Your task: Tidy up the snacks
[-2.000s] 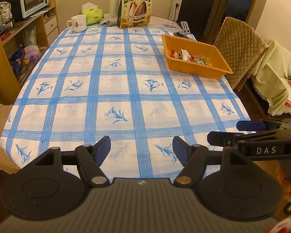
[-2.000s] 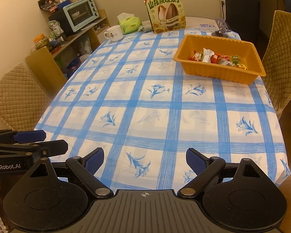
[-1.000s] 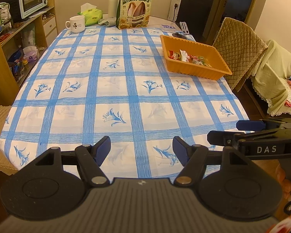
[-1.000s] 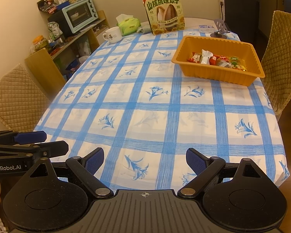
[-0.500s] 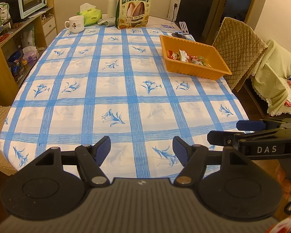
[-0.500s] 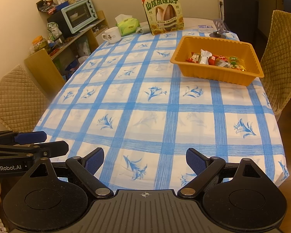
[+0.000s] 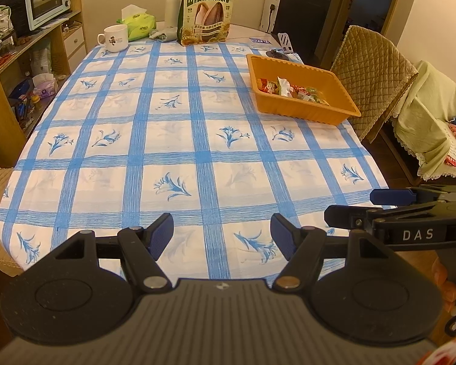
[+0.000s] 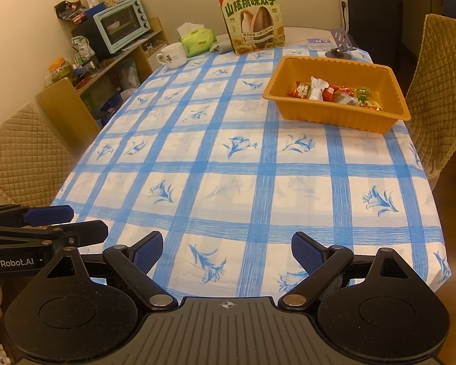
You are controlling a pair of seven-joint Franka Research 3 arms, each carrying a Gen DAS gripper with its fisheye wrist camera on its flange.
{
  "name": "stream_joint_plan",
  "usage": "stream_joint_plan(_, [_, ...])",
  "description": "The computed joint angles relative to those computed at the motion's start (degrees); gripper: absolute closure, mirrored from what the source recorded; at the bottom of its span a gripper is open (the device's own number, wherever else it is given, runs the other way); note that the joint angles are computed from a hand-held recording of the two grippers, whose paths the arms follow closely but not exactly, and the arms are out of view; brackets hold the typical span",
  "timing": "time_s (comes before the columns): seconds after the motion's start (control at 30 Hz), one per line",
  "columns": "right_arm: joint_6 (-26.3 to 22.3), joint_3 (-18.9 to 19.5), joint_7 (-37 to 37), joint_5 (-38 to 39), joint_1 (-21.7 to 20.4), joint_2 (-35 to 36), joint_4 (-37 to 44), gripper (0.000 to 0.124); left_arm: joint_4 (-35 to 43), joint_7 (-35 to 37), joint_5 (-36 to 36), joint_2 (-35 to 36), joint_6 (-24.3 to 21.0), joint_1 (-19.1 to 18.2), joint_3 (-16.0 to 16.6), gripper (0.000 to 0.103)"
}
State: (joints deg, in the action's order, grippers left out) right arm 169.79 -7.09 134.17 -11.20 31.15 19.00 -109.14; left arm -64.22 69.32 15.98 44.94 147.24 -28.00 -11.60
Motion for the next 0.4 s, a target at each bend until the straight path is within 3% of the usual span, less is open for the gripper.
stream_joint_plan(0.4, [0.8,0.0,-1.4,1.3,-1.0,-0.2,-1.0,0.033,4.4,0.7,-0.3,2.7,-1.7,-1.0,0.0,0.035])
